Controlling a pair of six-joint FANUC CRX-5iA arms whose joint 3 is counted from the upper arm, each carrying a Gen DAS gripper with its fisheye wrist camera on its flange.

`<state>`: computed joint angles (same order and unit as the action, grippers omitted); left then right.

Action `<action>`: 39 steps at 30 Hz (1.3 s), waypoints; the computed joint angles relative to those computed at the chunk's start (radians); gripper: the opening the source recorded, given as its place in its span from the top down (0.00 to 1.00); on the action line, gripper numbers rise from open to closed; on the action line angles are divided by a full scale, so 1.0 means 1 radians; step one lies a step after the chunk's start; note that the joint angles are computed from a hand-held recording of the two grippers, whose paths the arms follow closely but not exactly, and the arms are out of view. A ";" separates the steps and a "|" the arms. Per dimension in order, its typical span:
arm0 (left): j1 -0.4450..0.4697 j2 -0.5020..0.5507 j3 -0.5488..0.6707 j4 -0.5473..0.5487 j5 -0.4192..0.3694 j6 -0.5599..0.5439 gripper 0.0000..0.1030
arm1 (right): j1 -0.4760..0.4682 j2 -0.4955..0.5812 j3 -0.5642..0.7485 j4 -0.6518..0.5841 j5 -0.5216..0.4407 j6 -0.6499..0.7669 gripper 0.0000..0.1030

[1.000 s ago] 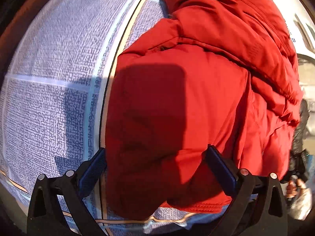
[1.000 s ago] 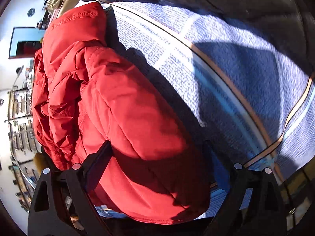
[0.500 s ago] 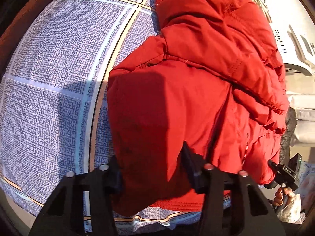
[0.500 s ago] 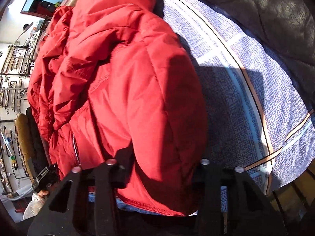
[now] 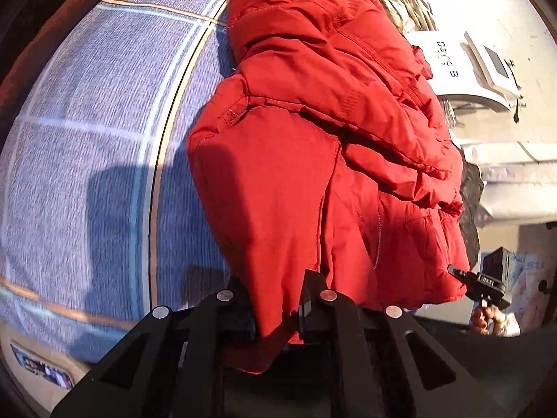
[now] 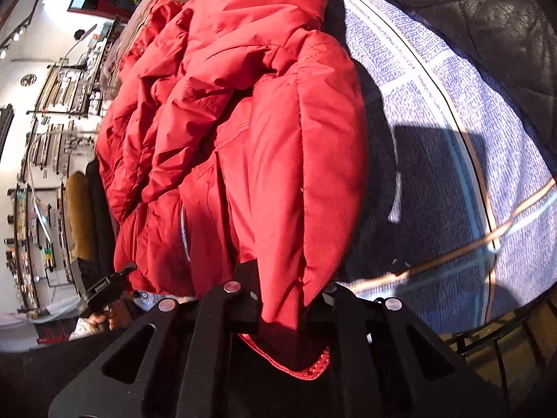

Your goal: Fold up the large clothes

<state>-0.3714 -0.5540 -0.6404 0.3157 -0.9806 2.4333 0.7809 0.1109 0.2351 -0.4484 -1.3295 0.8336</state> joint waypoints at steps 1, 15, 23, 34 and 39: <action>-0.007 -0.016 -0.005 0.006 -0.016 0.010 0.86 | -0.004 -0.014 -0.009 -0.013 -0.015 -0.005 0.87; 0.104 0.067 0.192 -0.048 -0.015 -0.122 0.87 | -0.101 0.113 0.202 -0.165 0.024 0.044 0.87; 0.293 0.259 0.442 -0.088 -0.044 -0.315 0.88 | -0.199 0.329 0.561 -0.191 0.113 0.011 0.87; 0.406 0.431 0.480 0.059 0.005 -0.201 0.81 | -0.224 0.635 0.970 -0.058 0.007 -0.312 0.87; 0.469 0.305 0.363 0.181 0.098 -0.198 0.49 | -0.223 0.826 1.247 -0.029 -0.135 -0.399 0.87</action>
<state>0.0980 -0.2488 -0.2775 0.4965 -0.8822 2.2349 0.5577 0.9370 1.4818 -0.4772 -1.4643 0.4342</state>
